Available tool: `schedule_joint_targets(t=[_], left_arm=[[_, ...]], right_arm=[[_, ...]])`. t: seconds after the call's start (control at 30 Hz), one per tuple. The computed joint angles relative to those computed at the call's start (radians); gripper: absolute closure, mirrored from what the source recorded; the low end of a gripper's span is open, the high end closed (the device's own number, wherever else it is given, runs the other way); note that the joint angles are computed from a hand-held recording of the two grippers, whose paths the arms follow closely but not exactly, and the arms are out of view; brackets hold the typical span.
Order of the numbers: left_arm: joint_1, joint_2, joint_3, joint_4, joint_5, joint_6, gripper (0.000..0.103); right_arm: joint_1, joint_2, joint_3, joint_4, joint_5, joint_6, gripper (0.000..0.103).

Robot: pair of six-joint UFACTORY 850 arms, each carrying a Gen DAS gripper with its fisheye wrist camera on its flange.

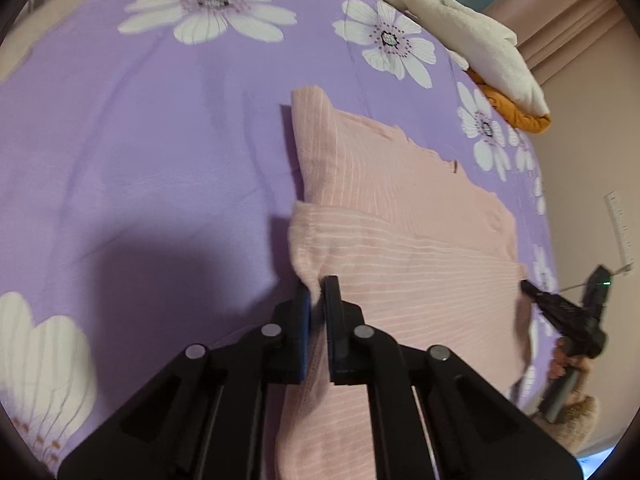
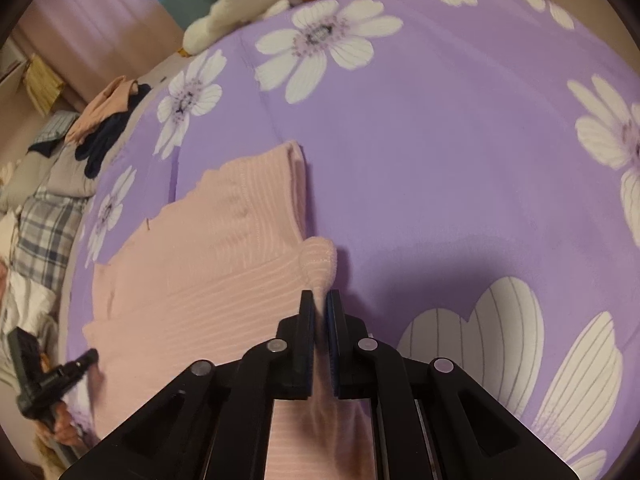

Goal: Fold small clothes

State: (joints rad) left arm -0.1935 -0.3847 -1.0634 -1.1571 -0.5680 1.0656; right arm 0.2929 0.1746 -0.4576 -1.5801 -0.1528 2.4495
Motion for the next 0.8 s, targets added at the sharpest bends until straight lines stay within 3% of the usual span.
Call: schedule_joint_targets(t=[0.1,0.4,0.6,0.67,0.8], left_arm=[[-0.002,0.044,0.038,-0.029,0.043,0.044,0.099],[0.023,0.117,0.068,-0.143,-0.011,0.126,0.1],[0.036,0.138,0.042,-0.207,-0.04,0.17,0.102],[0.046,0.121,0.018,-0.212,-0.091,0.17,0.101],[0.035,0.08,-0.025,-0.141,-0.063,0.097,0.101]], right_arm=[[0.049,0.039,0.002,0.077,-0.072,-0.077,0.097],[0.11,0.144,0.008,0.067,-0.168,-0.078,0.097],[0.112,0.14,-0.022,0.077,-0.195,-0.108,0.097],[0.113,0.143,-0.03,0.072,-0.194,-0.12,0.097],[0.132,0.106,-0.064,0.162,-0.254,-0.233,0.097]])
